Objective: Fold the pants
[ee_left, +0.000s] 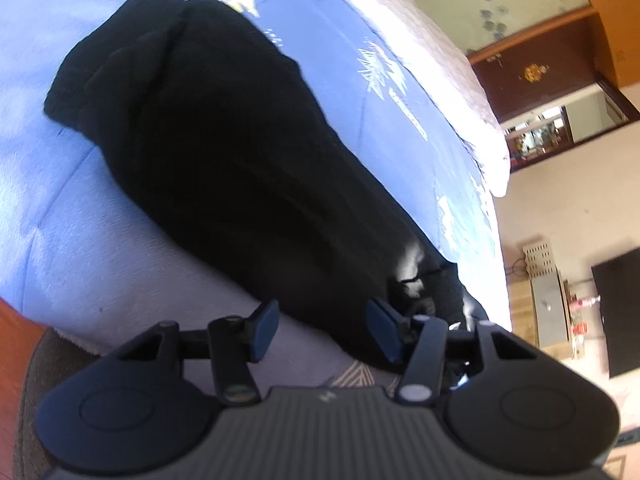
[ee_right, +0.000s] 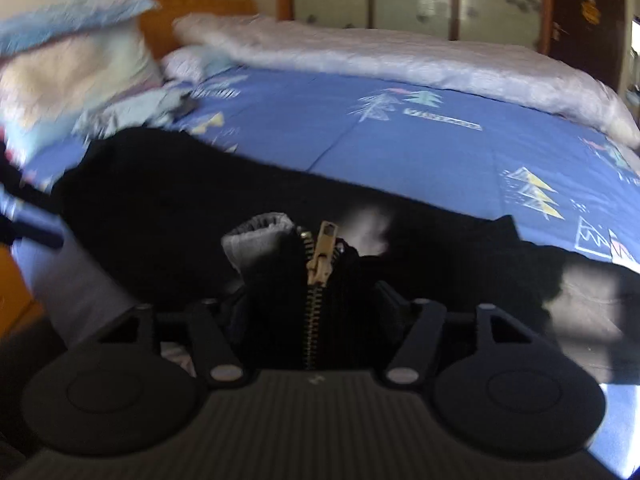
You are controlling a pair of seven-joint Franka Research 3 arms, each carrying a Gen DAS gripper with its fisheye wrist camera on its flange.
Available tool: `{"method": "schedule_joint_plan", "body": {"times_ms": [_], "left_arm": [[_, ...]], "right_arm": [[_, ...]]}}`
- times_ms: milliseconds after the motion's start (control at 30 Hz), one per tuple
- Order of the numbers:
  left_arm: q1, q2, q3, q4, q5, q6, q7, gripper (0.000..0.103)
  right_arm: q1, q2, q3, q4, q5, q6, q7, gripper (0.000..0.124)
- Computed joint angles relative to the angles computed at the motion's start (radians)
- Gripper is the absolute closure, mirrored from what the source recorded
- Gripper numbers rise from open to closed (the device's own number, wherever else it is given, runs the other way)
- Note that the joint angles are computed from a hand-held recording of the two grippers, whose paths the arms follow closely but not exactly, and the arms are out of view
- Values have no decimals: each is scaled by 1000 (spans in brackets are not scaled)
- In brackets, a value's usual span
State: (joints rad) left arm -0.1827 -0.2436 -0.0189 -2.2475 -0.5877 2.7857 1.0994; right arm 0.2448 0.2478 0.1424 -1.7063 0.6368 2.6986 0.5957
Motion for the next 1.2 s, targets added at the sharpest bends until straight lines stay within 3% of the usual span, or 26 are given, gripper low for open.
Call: {"method": "schedule_joint_plan", "body": {"times_ms": [133, 367, 533, 600, 667, 733, 833, 900, 967, 1100, 1200], "left_arm": [[-12, 26, 7, 34, -25, -20, 46, 53], [-2, 166, -36, 202, -153, -100, 181, 53], [42, 308, -107, 388, -162, -191, 240, 41], [65, 373, -139, 474, -187, -229, 279, 36], [80, 437, -162, 559, -139, -272, 258, 21], [86, 487, -175, 621, -59, -301, 201, 20], [104, 538, -199, 686, 10, -334, 155, 28], [130, 548, -227, 694, -8, -337, 168, 51], [146, 553, -235, 695, 1, -356, 166, 64], [151, 539, -230, 685, 62, -376, 142, 64], [164, 504, -230, 647, 53, -374, 141, 49]], "right_arm": [[-20, -31, 5, -28, 53, -5, -74, 57], [-36, -8, -30, 8, 90, 68, 110, 56], [-70, -10, 2, 16, 179, 10, 28, 58], [-75, -13, 4, 12, 207, -11, 6, 68], [-71, -1, -3, 33, 203, -39, 22, 75], [-69, -2, -6, 36, 199, -57, 26, 76], [-59, -14, -8, 16, 182, -49, 6, 75], [-52, -19, -10, 3, 174, -21, -13, 74], [-61, -39, -8, -25, 197, -11, -59, 65], [-77, -35, -10, -6, 241, -42, -155, 44], [-98, -22, -22, 24, 259, -130, -196, 43]]}}
